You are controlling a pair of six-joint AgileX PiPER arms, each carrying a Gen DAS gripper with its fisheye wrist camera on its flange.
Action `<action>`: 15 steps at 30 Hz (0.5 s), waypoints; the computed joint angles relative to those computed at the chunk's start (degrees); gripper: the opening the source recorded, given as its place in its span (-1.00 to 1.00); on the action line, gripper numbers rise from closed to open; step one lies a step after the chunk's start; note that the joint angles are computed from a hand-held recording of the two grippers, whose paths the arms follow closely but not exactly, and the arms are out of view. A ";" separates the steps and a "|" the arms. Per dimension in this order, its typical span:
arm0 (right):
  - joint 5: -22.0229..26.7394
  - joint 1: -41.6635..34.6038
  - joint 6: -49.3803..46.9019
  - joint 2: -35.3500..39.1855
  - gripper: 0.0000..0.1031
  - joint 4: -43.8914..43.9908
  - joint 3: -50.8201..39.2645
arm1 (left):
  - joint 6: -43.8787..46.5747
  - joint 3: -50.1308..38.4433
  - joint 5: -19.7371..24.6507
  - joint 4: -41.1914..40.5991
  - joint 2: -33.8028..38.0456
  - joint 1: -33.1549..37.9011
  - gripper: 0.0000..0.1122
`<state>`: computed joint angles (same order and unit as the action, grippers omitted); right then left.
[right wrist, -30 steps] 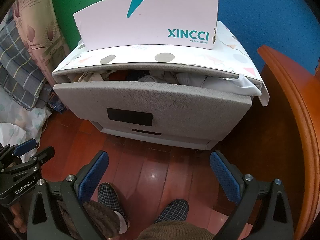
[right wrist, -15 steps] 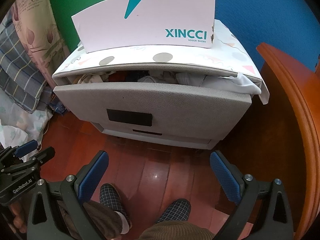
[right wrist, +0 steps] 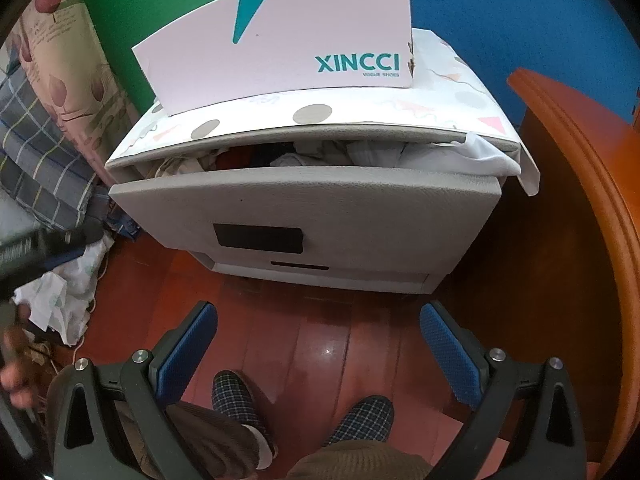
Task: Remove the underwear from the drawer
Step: 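Hook the left gripper on the drawer front and pull it open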
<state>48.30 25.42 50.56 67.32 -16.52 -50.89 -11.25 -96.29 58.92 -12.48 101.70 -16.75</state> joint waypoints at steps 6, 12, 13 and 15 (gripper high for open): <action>-0.91 -1.42 -1.74 -0.28 0.95 1.62 0.66 | -0.84 -7.13 2.31 -1.56 6.18 2.56 0.23; -1.60 -2.71 -2.83 -0.71 0.95 3.15 1.27 | -0.13 -11.24 2.38 -0.05 9.67 2.42 0.23; -1.60 -2.76 -2.80 -0.79 0.95 3.18 1.34 | -0.20 -11.81 2.34 -0.18 10.13 2.59 0.23; -1.34 -2.59 -2.04 -1.08 0.95 2.59 1.46 | -0.62 -13.74 2.86 0.03 11.42 2.71 0.23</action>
<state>46.96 22.83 48.52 66.24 -13.93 -49.44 -11.87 -110.03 61.78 -12.45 113.12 -14.05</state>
